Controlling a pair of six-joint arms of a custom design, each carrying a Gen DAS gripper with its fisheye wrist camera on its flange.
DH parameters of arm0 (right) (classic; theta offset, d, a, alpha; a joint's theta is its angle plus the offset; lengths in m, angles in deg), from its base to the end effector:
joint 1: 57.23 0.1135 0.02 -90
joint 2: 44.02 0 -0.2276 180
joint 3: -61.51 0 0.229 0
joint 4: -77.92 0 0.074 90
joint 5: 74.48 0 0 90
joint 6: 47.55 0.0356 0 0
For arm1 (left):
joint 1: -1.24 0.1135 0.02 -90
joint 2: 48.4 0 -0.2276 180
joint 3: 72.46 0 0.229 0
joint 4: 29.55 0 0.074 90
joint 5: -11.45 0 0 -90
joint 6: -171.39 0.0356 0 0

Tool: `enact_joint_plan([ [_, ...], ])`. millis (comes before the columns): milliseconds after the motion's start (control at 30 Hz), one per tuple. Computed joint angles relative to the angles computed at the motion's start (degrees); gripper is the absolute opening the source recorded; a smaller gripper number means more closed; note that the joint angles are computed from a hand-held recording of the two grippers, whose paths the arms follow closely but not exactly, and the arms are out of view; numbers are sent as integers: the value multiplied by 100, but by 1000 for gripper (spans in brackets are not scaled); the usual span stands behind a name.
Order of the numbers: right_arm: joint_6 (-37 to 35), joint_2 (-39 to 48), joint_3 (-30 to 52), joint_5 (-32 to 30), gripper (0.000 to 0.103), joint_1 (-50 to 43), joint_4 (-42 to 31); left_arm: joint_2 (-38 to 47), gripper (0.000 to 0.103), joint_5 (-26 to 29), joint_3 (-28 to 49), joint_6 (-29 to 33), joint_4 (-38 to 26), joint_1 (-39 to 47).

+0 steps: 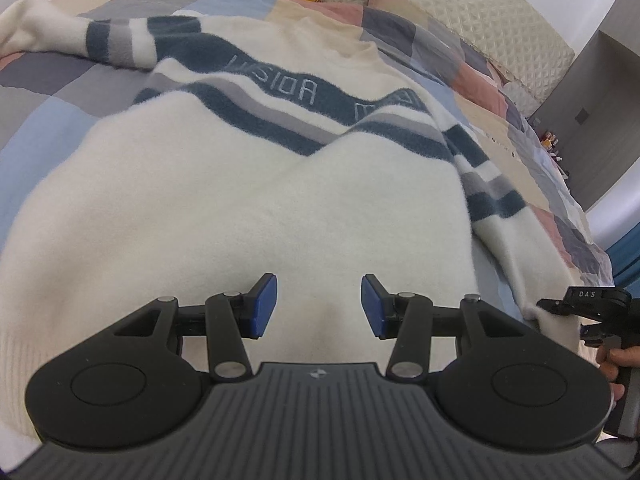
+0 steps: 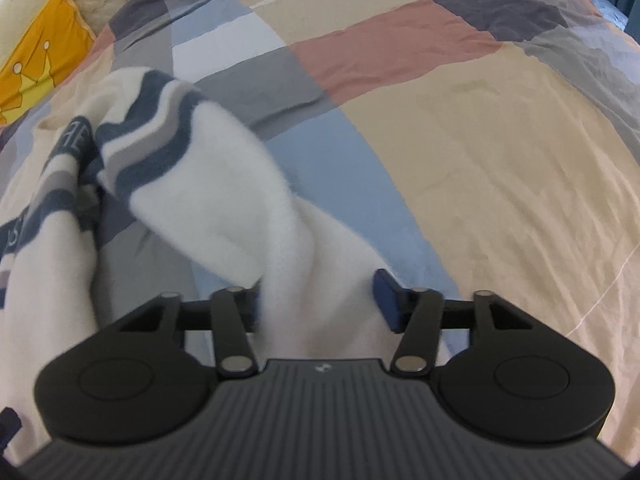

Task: Fold large clothes
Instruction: 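Pull the sleeve cuff outward from the sweater body with the right gripper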

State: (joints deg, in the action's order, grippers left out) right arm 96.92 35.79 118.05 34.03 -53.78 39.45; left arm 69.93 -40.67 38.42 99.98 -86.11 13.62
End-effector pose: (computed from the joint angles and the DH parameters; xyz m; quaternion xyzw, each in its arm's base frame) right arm 0.2414 0.0032 0.1521 0.4476 0.8469 -0.0198 0.2863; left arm 0.3952 0.0644 0.1924 0.1228 0.9163 -0.2480 0.2894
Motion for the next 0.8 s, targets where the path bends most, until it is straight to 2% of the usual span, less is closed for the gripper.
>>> enact_joint_plan([
  [33,-24,-38,7,15,30,34,-2,8,53,7,11,-5,-4,12],
  [133,-85,-56,197,336,17,214,-222,19,53,7,21,-27,16,34],
  [167,-89,-123,222,449,16,242,-272,10,53,2,11,-27,28,39],
  [333,-123,-573,293,890,14,51,-421,-29,53,31,-41,-32,92,99],
  [433,-692,-784,597,1091,14,-426,-541,-11,53,28,-16,-24,105,150],
  [533,-1387,-873,1047,905,14,-1115,-596,70,53,-18,91,-122,96,123],
  [700,-2457,-196,2395,692,14,-2148,-668,217,53,-107,234,-294,174,12],
  [800,-2725,525,3341,491,14,-2729,-748,310,53,-146,313,-320,188,-56],
])
